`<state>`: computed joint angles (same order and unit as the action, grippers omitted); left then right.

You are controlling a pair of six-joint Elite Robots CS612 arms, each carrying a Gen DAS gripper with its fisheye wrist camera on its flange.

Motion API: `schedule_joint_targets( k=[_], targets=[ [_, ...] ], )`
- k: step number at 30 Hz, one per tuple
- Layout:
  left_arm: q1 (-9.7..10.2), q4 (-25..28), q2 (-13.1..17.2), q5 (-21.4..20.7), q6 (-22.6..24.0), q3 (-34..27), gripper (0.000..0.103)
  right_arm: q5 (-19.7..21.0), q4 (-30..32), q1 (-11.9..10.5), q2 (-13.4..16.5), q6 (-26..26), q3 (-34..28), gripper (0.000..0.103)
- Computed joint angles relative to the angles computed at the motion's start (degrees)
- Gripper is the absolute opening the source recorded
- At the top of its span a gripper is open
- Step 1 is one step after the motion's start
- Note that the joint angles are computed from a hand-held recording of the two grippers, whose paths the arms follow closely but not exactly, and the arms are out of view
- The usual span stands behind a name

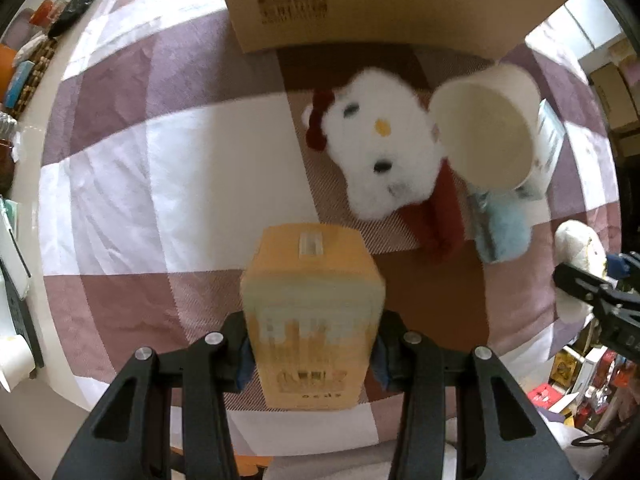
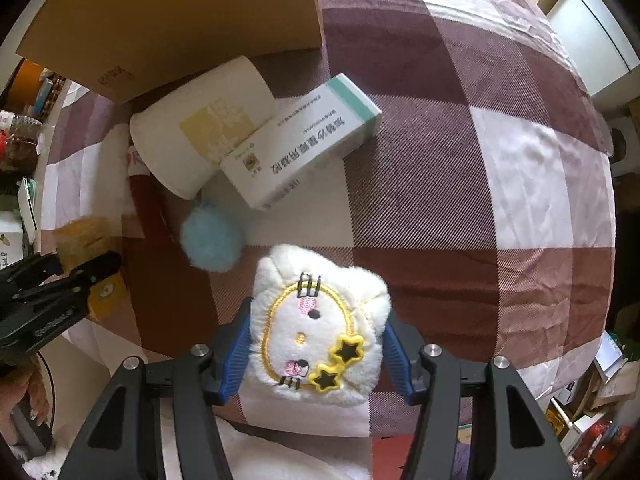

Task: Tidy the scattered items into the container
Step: 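Lift and carry the yellow box and plush badge over the cardboard box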

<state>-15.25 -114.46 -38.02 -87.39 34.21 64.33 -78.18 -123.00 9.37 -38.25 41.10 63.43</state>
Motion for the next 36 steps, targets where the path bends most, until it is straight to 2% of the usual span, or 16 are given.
schedule_joint_targets(
  k=[9, 14, 19, 21, 23, 24, 25, 27, 29, 30, 32, 36],
  targets=[
    [2.26, 5.32, 1.53, -4.66, -3.16, -4.84, 0.045, -0.10, 0.15, 0.10, 0.07, 1.60, -0.40, 0.059],
    [2.54, 2.98, 0.50, -3.50, -1.64, -4.82, 0.045, -0.45, 0.86, 0.29, 0.34, 0.58, -2.06, 0.059],
    [2.35, 4.63, 0.12, -2.55, -1.23, -5.70, 0.045, 0.41, 0.37, 0.33, 0.66, -0.55, -4.18, 0.059],
    [3.00, 5.36, 0.13, -2.79, -0.17, -6.18, 0.045, 1.07, -1.08, 1.07, 0.06, -0.20, -3.65, 0.059],
    [2.24, 6.26, 0.66, -2.69, -0.19, -7.90, 0.045, 0.99, -4.14, 1.43, -3.25, -0.67, 2.37, 0.059],
    [2.09, 6.86, 1.13, -3.08, 0.28, -9.09, 0.045, 1.08, -5.53, 1.47, -3.76, -1.03, 3.09, 0.059],
    [2.37, 7.38, 1.66, -3.51, 1.18, -10.16, 0.045, 1.32, -5.26, 1.33, -3.34, -1.46, 1.88, 0.059],
    [2.15, 7.00, 1.28, -3.66, 2.11, -10.06, 0.045, 2.11, -3.86, 0.73, -0.43, -2.56, -3.60, 0.059],
    [1.34, 6.27, 1.10, -4.03, 2.21, -10.08, 0.045, 1.87, -4.82, 0.08, -1.42, -4.29, -2.18, 0.059],
    [1.09, 4.54, -0.06, -4.29, 2.24, -7.52, 0.045, 1.54, -5.25, 0.03, -2.13, -4.79, -1.38, 0.059],
    [0.86, 4.44, -0.81, -4.94, 2.46, -6.85, 0.045, 1.12, -5.16, -0.16, -2.58, -5.91, -1.89, 0.059],
    [0.68, 5.19, -1.35, -6.11, 3.76, -7.34, 0.045, -0.08, -4.15, 0.23, -0.92, -6.86, -5.62, 0.059]
  ],
)
